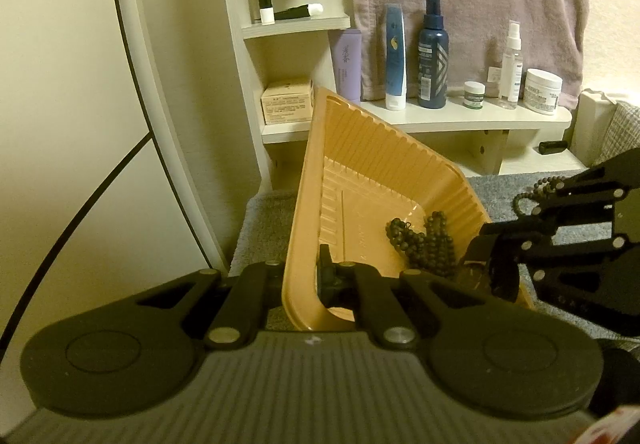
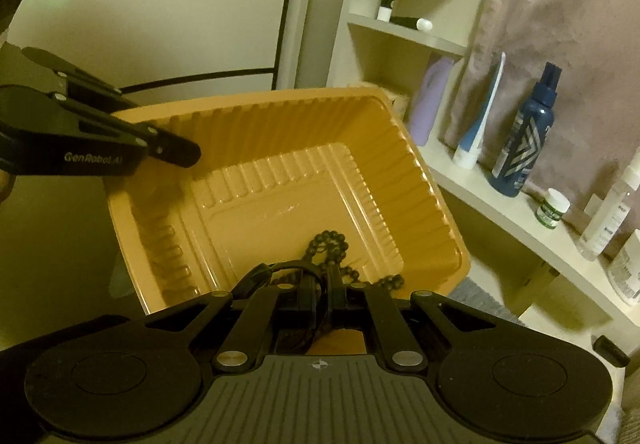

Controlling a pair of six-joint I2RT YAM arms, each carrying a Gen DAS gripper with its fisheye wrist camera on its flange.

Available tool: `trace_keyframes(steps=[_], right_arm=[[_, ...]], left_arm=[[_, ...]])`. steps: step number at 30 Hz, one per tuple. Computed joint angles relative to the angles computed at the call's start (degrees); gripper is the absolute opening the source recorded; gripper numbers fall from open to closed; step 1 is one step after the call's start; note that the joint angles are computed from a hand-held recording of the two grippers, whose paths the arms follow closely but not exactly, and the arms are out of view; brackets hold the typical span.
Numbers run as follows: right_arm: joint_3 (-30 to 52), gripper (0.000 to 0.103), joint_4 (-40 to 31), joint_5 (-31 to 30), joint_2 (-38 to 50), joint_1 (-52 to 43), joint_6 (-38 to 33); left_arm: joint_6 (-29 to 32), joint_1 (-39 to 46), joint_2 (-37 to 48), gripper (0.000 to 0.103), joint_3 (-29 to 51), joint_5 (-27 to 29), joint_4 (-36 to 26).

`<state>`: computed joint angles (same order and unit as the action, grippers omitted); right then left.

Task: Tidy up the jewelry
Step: 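Open the right gripper to drop the watch into the tray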

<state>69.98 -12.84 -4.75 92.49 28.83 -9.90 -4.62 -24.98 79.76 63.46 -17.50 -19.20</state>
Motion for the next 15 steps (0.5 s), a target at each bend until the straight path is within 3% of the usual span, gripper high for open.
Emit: trace_keyframes(steps=[3, 8, 15], right_arm=[[0.39, 0.007, -0.70, -0.73, 0.59, -0.15, 0.52], [-0.95, 0.028, 0.96, -0.63, 0.26, -0.34, 1.44], [-3.54, 0.029, 2.60, 1.22, -3.30, -2.78, 6.20]], left_arm=[[0.00, -0.01, 0.02, 0.005, 0.01, -0.02, -0.01], [-0.03, -0.08, 0.16, 0.005, -0.04, -0.04, 0.03], [-0.22, -0.08, 0.11, 0.005, 0.02, 0.05, 0.00]])
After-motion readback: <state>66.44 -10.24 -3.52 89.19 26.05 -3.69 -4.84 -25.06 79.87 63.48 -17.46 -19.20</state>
